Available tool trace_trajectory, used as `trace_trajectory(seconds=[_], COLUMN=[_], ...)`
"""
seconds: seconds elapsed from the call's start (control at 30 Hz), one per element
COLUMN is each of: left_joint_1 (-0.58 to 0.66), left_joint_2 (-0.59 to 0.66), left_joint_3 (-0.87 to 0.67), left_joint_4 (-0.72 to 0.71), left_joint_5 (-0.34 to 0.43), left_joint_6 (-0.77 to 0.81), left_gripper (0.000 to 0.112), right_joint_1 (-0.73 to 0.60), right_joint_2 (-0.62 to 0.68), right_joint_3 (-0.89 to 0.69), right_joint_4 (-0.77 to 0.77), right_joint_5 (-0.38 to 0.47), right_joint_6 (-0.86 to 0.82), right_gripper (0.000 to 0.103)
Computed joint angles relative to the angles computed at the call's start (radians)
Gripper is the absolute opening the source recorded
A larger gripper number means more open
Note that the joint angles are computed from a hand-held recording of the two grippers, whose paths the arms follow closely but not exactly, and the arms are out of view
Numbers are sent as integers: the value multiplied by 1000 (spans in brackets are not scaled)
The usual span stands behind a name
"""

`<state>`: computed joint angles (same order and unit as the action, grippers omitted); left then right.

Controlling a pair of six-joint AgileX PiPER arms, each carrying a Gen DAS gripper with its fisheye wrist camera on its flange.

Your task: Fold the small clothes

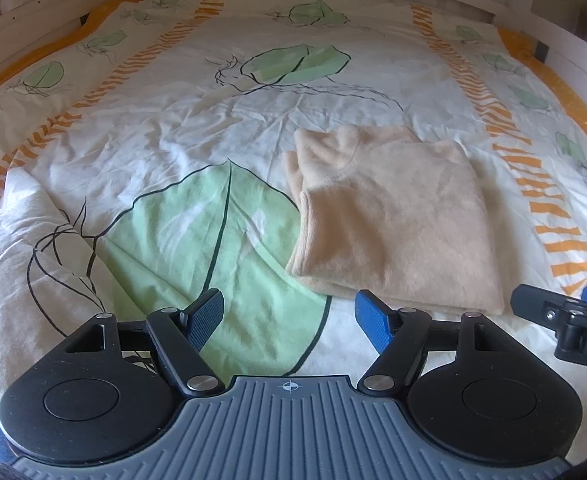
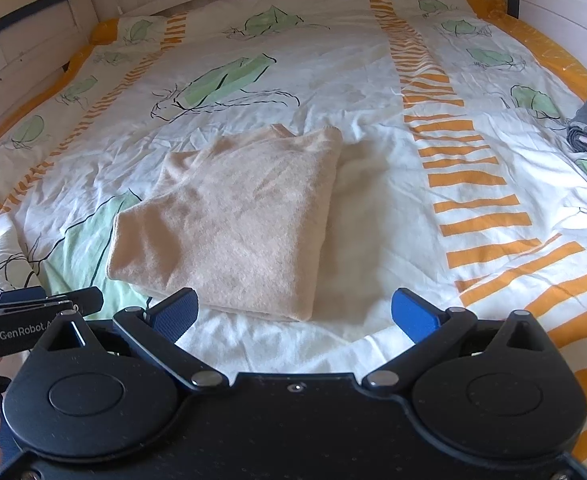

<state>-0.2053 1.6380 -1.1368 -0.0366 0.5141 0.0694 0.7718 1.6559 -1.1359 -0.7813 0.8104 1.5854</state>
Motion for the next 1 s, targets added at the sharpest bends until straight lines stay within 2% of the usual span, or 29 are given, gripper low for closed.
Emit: trace_trajectory(seconds=[1.0], left_joint_1=[-22], left_joint_2=[47], left_joint_3=[-49], left_joint_4=[11], left_joint_5=[45], left_joint_6=[-17], left_gripper=[71], right_joint_1=[-29], right_joint_2=[38], right_joint_3=[-27], right_joint_4=[39], right_joint_5=[-19], right_joint_6=[-58], right_gripper=[103])
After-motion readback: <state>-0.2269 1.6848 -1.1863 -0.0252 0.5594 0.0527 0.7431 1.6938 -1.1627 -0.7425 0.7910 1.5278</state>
